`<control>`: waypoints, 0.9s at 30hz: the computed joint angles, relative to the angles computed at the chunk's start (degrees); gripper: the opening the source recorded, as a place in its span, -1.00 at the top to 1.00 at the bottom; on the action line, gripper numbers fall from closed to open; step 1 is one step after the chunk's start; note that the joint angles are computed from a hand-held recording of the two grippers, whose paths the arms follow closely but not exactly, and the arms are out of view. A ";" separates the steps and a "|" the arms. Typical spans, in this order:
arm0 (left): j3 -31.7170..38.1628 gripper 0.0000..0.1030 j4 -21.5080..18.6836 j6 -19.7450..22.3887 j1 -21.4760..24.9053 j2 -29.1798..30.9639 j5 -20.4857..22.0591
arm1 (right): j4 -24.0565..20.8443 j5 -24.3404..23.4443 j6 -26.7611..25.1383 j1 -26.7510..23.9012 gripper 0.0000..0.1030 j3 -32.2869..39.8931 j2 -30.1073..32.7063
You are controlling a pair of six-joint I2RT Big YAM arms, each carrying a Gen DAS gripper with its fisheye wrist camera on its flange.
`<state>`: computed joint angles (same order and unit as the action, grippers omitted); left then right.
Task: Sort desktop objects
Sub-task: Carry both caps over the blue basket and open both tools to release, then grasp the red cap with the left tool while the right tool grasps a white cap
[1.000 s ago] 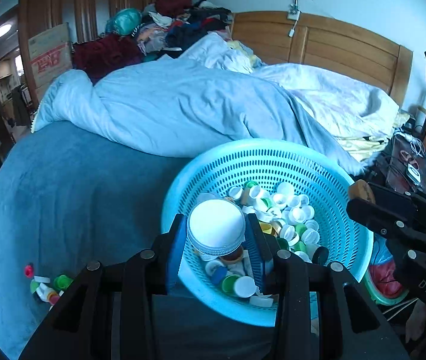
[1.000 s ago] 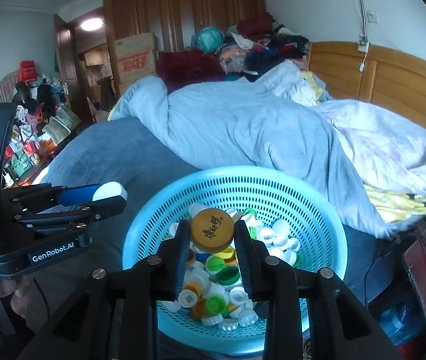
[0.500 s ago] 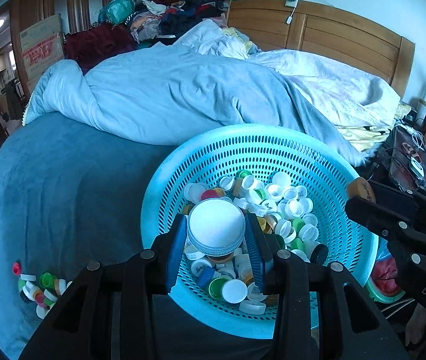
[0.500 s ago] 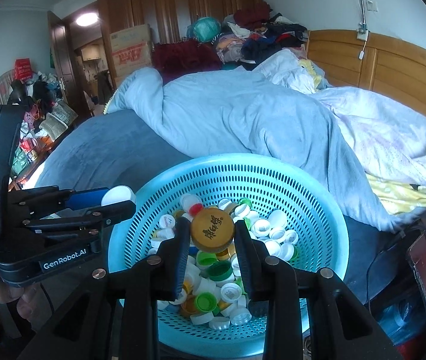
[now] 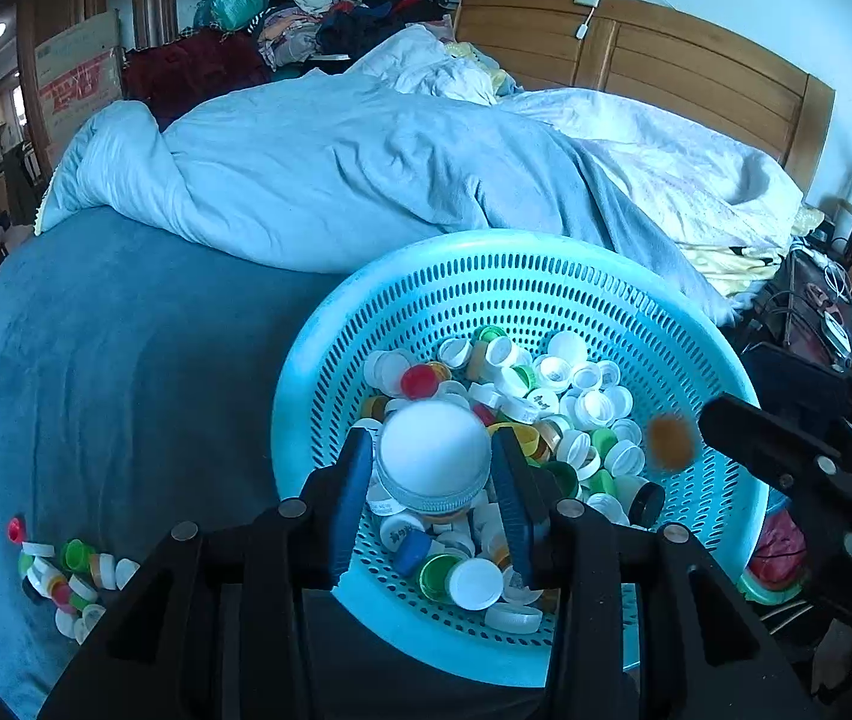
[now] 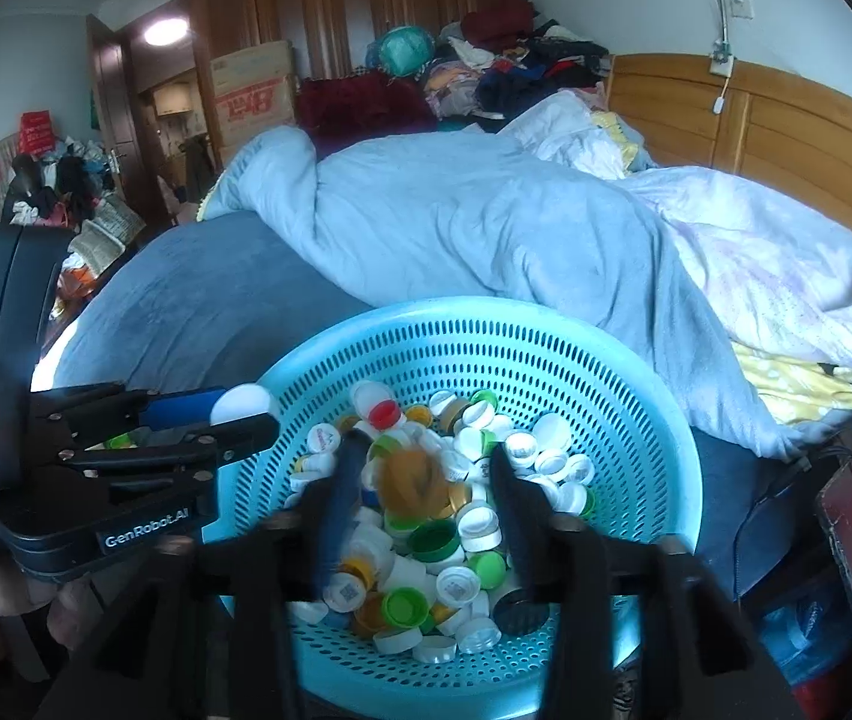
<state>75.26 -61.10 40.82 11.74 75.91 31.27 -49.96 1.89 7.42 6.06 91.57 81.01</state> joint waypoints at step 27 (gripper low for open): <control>58.59 -0.11 -8.87 3.34 28.33 57.24 -1.78 | -1.92 -0.87 -4.59 17.63 -0.39 3.31 11.07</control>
<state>133.85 -69.97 44.17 40.06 133.15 29.49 -51.88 1.03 2.83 23.69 94.89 92.08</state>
